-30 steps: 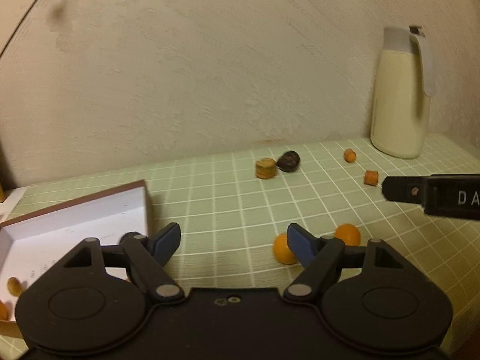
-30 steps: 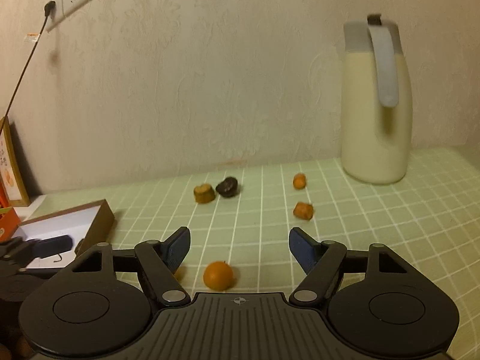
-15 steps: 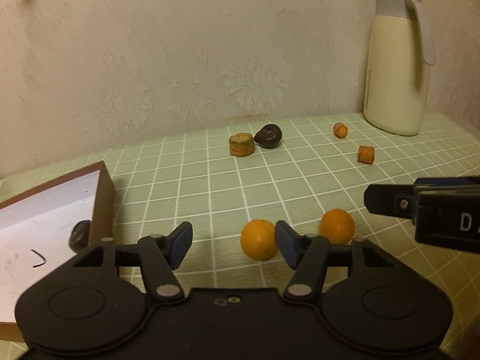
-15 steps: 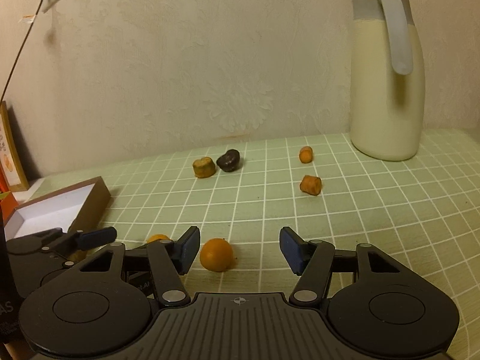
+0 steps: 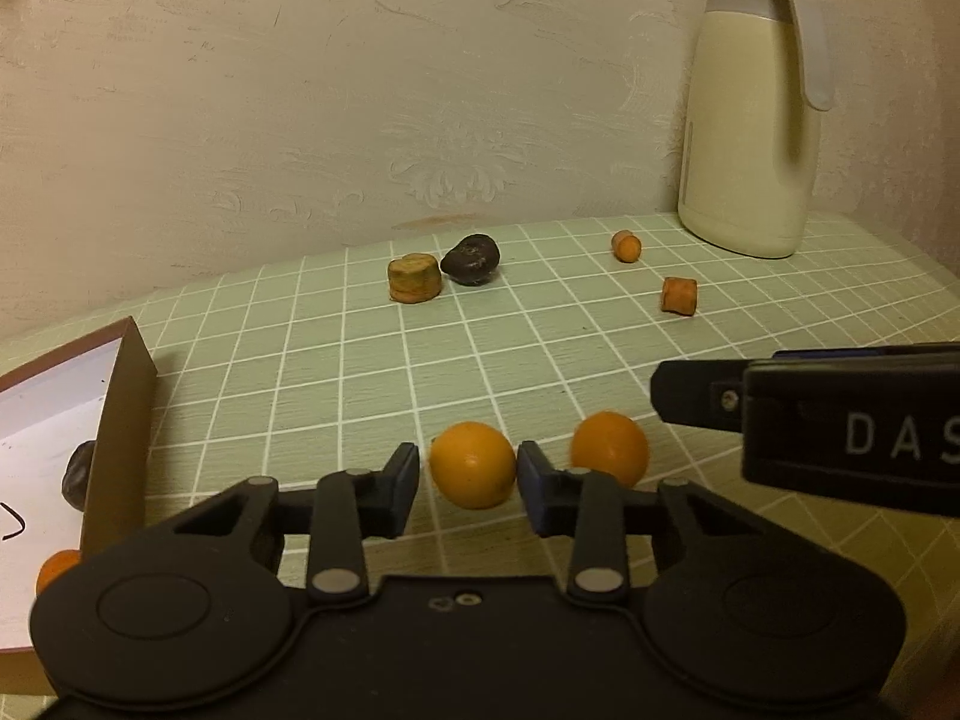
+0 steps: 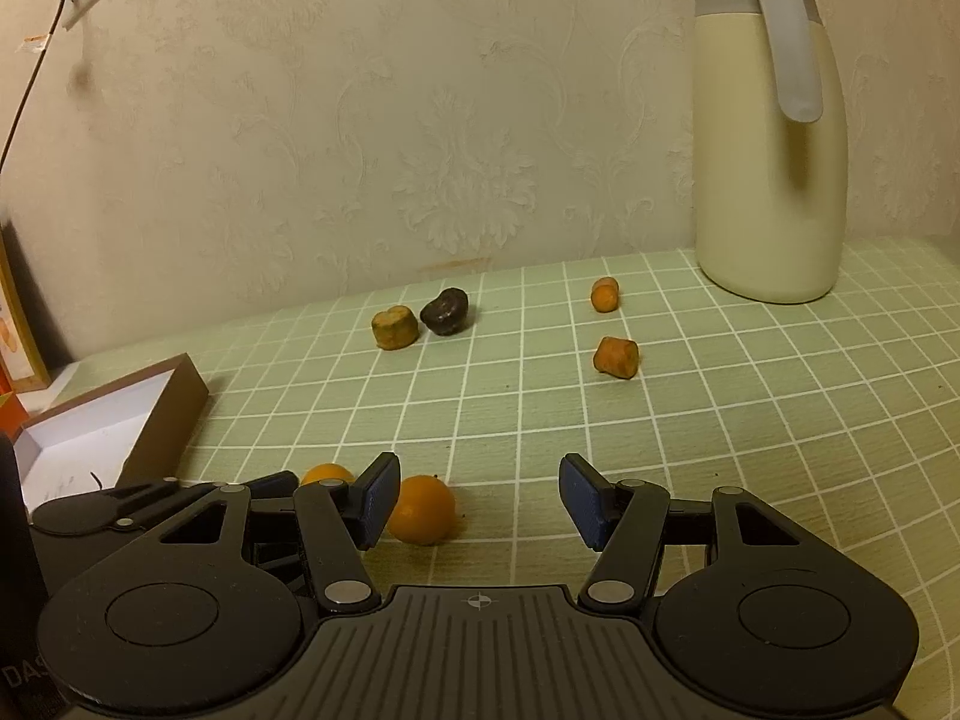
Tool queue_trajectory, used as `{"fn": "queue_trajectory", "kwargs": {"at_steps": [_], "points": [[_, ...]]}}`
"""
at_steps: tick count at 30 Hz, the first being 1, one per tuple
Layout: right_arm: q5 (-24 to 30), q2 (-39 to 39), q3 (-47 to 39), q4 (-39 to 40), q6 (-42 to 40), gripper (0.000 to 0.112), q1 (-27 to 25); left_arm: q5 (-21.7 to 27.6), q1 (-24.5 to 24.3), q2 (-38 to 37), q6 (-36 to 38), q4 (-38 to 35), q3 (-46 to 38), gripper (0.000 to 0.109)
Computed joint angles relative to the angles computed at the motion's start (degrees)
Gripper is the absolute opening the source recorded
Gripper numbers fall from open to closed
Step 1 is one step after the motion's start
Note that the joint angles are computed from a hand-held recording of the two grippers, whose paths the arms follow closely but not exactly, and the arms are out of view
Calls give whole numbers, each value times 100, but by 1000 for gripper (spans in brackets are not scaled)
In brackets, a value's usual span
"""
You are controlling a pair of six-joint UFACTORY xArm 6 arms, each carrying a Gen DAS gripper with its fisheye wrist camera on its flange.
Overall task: Organize fruits
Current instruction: 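Close the left tool on an orange while the right tool grasps another orange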
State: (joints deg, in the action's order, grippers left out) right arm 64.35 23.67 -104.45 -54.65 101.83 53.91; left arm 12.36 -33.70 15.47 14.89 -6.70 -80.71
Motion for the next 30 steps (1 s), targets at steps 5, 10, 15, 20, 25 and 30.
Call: {"fn": "queue_trajectory", "kwargs": {"at_steps": [5, 10, 15, 20, 25, 30], "points": [[6, -40, 61, -9, 73, 60, -6, 226, 66, 179, -306, 64, -249, 24], [-52, -51, 106, 19, 94, 60, -43, 160, 67, 198, -425, 169, -238, 22], [-179, 53, 18, 76, -24, 60, -92, -5, 116, 31, -738, 506, -10, 22], [-324, 295, -231, 218, -232, 55, -162, -40, 241, -143, -796, 550, 145, 22], [-447, 673, -648, 443, -510, 53, -241, 57, 344, -186, -845, 609, 196, 22], [-314, 1004, -1078, 654, -827, 33, -275, 17, 353, -242, -663, 451, 284, 22]]}}
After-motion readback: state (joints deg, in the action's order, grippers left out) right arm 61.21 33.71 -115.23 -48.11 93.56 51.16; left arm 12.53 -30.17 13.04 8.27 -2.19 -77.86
